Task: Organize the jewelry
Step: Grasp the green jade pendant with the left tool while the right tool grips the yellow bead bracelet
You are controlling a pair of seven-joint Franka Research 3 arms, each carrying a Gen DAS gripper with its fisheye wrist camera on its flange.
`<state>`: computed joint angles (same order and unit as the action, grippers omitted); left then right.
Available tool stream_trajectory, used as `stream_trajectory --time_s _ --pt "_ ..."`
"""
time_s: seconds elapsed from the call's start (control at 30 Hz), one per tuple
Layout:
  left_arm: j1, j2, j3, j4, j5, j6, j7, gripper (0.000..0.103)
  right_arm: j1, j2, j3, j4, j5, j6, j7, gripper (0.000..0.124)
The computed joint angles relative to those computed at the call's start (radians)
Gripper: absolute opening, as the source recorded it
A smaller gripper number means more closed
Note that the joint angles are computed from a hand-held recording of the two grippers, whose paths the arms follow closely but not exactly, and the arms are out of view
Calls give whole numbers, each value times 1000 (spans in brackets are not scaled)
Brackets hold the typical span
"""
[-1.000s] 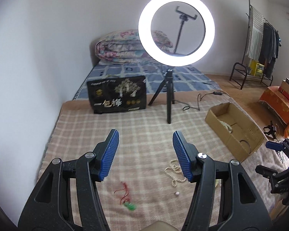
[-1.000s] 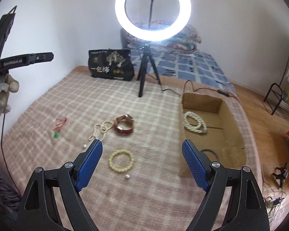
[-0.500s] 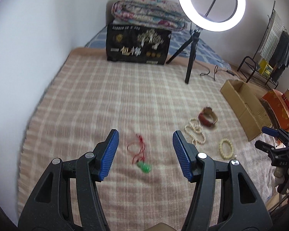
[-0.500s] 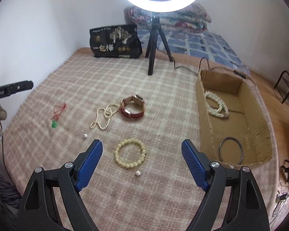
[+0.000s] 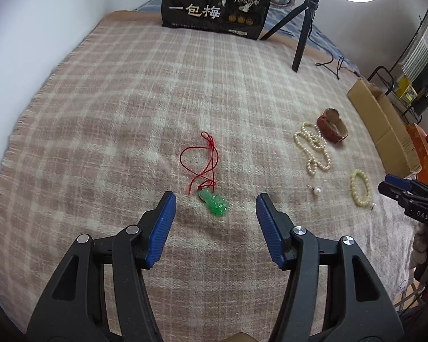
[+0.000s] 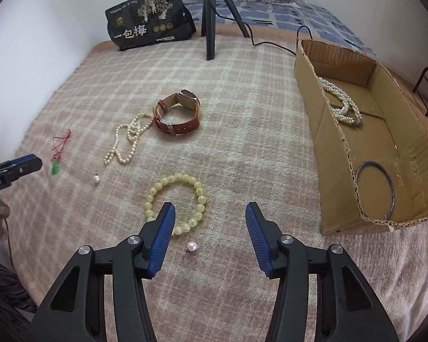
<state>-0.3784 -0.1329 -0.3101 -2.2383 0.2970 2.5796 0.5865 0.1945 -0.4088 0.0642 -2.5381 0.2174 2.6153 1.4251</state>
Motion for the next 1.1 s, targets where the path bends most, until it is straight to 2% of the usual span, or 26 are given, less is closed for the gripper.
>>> stream_trajectory --time_s 0.17,0.4,0.67,0.87,0.93,1.0,1.1 --pt "2 42 -4 34 29 -30 -17 60 9 25 -10 6 15 -11 -16 43" --pt "-2 81 4 54 18 -50 -3 58 9 63 -3 23 10 -11 -13 42" --pt "1 101 7 57 63 -50 -52 42 9 93 4 44 -8 -6 6 42" --pt "9 83 15 33 59 -37 -71 16 11 98 2 43 -9 -2 12 41" --pt "13 77 17 24 49 -25 -74 15 9 98 5 42 -18 3 20 37" --pt "15 75 13 24 69 -30 -93 7 15 98 -2 38 -4 8 11 30" --pt "15 78 10 28 84 -35 -105 6 27 102 -17 39 31 9 -15 18"
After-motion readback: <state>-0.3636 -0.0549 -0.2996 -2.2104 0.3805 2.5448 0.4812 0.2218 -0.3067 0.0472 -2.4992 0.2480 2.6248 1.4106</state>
